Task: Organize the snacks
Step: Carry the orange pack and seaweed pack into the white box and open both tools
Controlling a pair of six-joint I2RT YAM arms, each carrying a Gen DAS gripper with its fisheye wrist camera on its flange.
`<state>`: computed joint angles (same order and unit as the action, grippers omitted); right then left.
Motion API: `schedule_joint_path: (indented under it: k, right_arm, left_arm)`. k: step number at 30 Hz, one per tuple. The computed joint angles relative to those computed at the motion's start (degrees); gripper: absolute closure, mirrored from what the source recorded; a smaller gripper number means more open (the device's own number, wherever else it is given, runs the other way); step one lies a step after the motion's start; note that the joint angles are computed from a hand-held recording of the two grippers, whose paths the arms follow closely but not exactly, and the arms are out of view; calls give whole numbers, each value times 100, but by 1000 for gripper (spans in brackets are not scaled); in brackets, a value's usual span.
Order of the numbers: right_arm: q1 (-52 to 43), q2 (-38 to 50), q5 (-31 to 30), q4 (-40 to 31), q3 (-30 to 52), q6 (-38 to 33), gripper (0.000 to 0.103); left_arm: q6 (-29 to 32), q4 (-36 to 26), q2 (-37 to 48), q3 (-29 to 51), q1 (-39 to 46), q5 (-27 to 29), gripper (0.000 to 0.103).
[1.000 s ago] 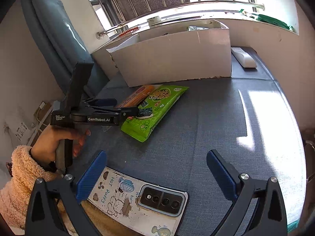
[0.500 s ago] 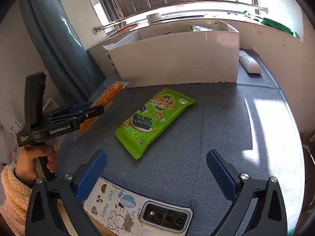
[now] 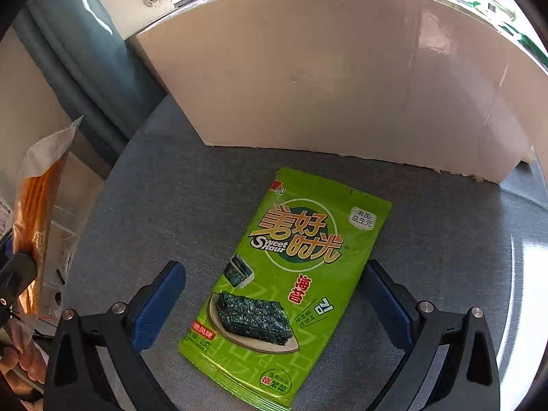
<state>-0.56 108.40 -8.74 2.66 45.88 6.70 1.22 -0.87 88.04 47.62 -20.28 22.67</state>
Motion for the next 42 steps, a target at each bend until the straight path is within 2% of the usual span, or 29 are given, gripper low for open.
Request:
schedule_joint_path:
  k: [3,4,5,6,8,12,15,17,20,23,28,29,30,31,32,33,34,36,38,42]
  right_arm:
    - [386,115,463,-163,142,-415,3]
    - [583,78,948,14,1,-532,18]
    - [601,-58,861,314,-237,-650,33]
    - [596,-209,851,443,-408,-645,43]
    - [497,-479,716,329,-586,-632,45]
    - [-46,-1697,19,389,-1317,-671,45]
    - [-836,-2813,-849,13,-1513,-616,45]
    - [-1484,-3288,-1494,-294,-1311,-522,44]
    - [-2098,-3191,-1914,-604,-538,-322,44]
    - [-2253,-2178,-2060,-978,869,234,44]
    - [-2044,-449,-1598,-1717,3059,559,43]
    - [-2012,-176,-1527,-1824,3398,700,42]
    - [-2002,13,-1559,-1783,3525,821,38]
    - [-2007,247,-1670,-1902,3827,873,27]
    - [-2024,453,-1846,-1912,4000,950,21]
    - [-2042,604,-2033,-1962,4171,1038,4]
    - [-2041,621,-2113,-1860,4110,1158,0]
    - [-2014,447,-2019,-1238,3681,1388,0]
    - [-1992,266,-1839,-852,3357,1319,0]
    - [-1839,-64,-1404,-824,3006,812,0]
  left_arm:
    - [27,-8,-93,-40,-17,-219,45]
    - [33,2,-106,-49,-14,-237,45]
    - [34,24,-104,-57,0,-208,45]
    - [29,32,-112,-64,10,-189,45]
    - [-8,55,-104,-55,26,-174,45]
    - [-189,88,-66,80,37,92,45]
    - [-495,23,116,537,-12,415,45]
    - [-689,-31,300,1023,-143,485,45]
    - [-1013,-299,958,2224,-387,514,45]
    - [-1399,-1078,2059,4021,-574,548,45]
    - [-1773,-2550,3971,7143,-823,-86,44]
    - [-1798,-2829,4273,7668,-850,-273,39]
    - [-1767,-3142,4581,8220,-875,-446,21]
    - [-1764,-3397,4849,8679,-861,-491,11]
    - [-1789,-3686,5078,9094,-840,-497,0]
    - [-1795,-3850,5204,9305,-805,-441,0]
    - [-1812,-3825,5184,9229,-767,-358,0]
    - [-1782,-3476,4842,8545,-674,-236,0]
    - [-1595,-3382,4594,8147,-681,-519,0]
    - [-1232,-2772,3893,6996,-715,-877,0]
